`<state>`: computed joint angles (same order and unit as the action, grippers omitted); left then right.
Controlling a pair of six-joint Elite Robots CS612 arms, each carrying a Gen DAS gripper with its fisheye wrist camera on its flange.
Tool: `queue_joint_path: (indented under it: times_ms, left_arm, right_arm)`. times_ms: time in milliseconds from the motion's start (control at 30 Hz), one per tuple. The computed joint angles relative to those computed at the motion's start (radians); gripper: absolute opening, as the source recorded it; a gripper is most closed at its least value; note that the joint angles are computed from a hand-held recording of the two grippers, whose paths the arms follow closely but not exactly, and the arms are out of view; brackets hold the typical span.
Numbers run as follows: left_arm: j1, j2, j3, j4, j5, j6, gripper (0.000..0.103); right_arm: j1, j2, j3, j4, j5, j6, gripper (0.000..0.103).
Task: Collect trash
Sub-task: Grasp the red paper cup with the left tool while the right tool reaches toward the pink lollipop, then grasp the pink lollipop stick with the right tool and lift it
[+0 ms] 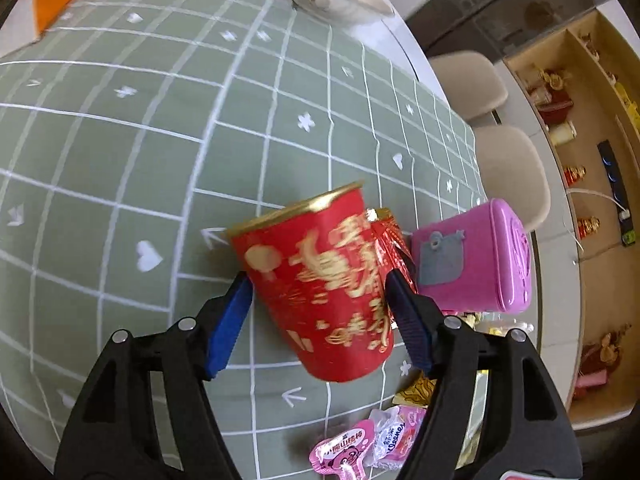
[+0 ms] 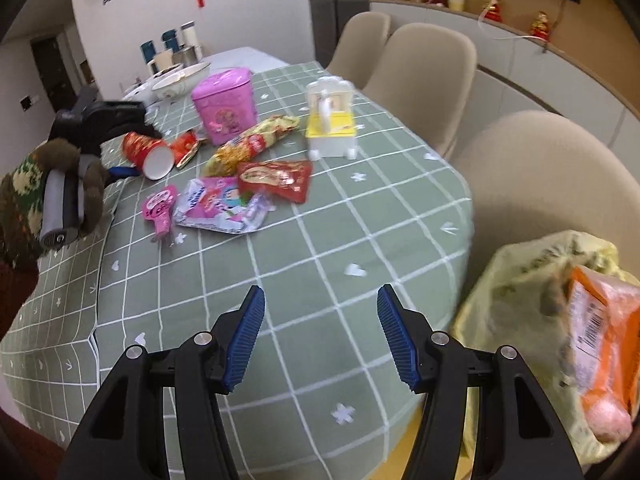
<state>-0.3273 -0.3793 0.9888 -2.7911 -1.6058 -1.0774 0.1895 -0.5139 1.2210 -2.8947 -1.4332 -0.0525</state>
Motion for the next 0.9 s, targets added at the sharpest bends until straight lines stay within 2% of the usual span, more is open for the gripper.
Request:
queue_joint_path:
  times_ms: [33,133,267,333,433,600,767,833,900]
  left_arm:
    - [0.003,0.005,-0.008,0.001,-0.021,0.014,0.058]
    - [0.000,-0.018,0.019,0.018,-0.033,0.087,0.056]
    - [-0.006,-0.079,0.122,-0.008,-0.110,0.241,0.056]
    - [-0.016,-0.120,0.181,0.002,-0.107,0.339,0.056]
    - [-0.028,-0.174,0.268,-0.004,-0.092,0.427,0.056]
    - [-0.034,-0.225,0.359,-0.020,-0.085,0.465,0.057]
    - [-0.040,-0.258,0.421,-0.023,-0.053,0.490,0.057]
    - [-0.045,-0.267,0.439,-0.029,-0.037,0.508,0.057]
    - [-0.050,-0.275,0.454,-0.036,-0.016,0.514,0.057]
  right_arm:
    - [0.004,0.009,-0.018,0.015,0.009,-0.015,0.056]
    - [0.011,0.026,-0.052,0.029,0.032,-0.037,0.056]
    - [0.021,0.050,-0.102,0.041,0.064,-0.068,0.056]
    - [0.026,0.063,-0.131,0.052,0.082,-0.076,0.056]
    - [0.036,0.084,-0.175,0.072,0.108,-0.091,0.056]
    - [0.058,0.125,-0.259,0.126,0.168,-0.147,0.056]
    - [0.083,0.173,-0.344,0.175,0.177,-0.253,0.055]
    - [0.091,0.201,-0.399,0.228,0.169,-0.283,0.047]
    - [0.094,0.218,-0.441,0.301,0.160,-0.291,0.029]
